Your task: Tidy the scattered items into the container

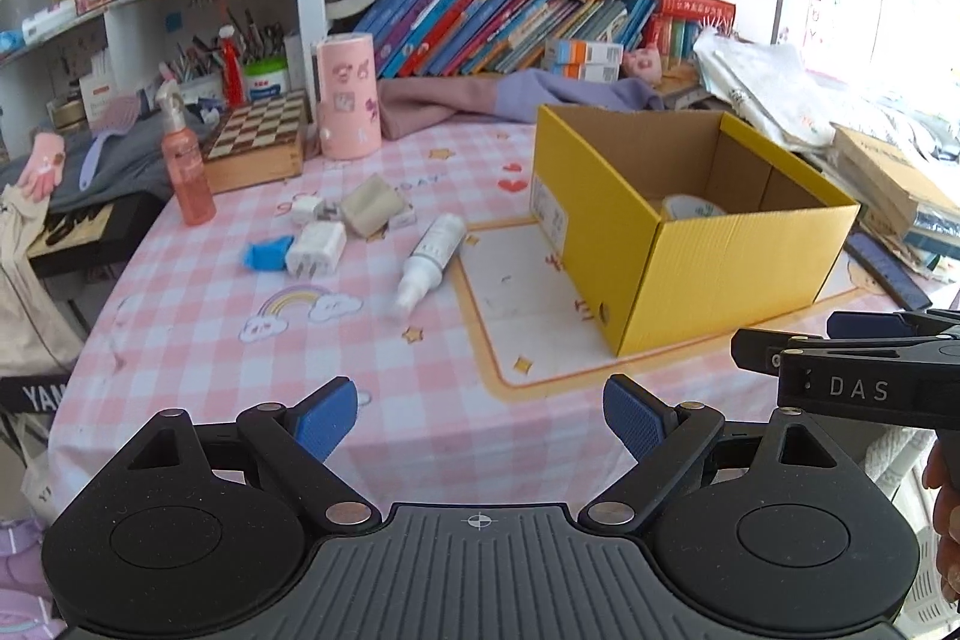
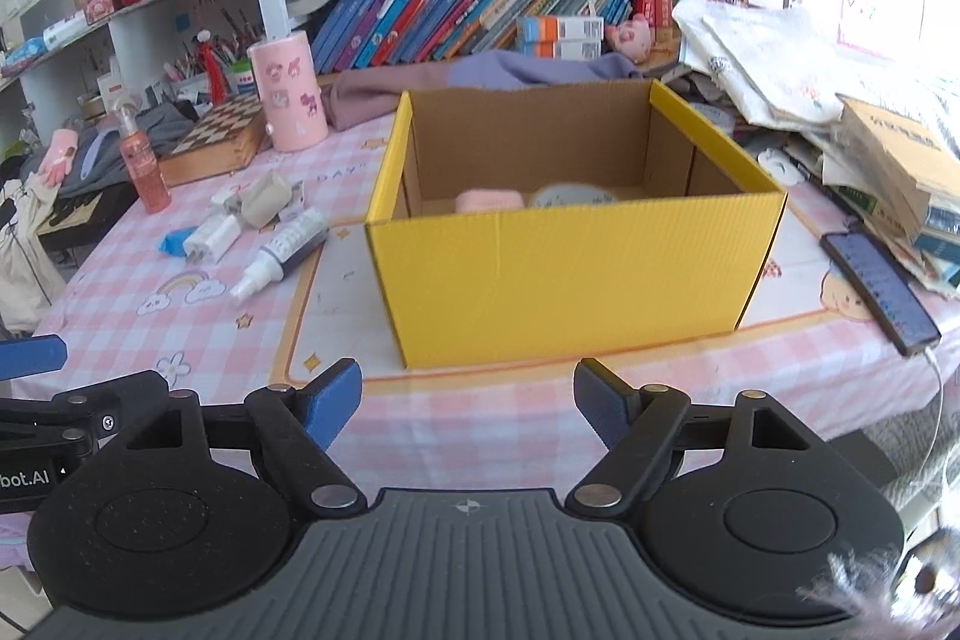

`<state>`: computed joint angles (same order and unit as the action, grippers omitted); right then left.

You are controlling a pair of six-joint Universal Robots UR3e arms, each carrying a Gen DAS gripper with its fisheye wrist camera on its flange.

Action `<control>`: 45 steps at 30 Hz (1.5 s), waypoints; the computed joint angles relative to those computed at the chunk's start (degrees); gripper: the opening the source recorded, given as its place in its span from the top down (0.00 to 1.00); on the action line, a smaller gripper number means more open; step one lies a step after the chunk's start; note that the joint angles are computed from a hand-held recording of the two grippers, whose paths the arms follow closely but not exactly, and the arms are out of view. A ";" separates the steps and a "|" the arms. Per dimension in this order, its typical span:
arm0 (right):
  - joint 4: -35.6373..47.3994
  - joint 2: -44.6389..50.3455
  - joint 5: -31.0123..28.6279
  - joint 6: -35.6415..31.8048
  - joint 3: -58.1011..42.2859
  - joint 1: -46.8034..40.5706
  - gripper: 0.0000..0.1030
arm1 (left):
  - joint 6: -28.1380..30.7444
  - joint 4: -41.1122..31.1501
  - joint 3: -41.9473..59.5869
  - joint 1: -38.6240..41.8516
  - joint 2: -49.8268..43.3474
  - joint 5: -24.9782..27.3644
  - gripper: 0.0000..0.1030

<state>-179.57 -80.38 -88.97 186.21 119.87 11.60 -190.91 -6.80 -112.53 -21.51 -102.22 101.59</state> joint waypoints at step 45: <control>11.04 9.52 -8.24 5.77 -13.93 17.98 0.22 | 7.39 2.16 -24.06 17.65 21.02 -10.77 0.11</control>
<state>-168.54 -70.86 -97.21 191.98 105.94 29.58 -183.51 -4.63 -136.60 -3.86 -81.20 90.82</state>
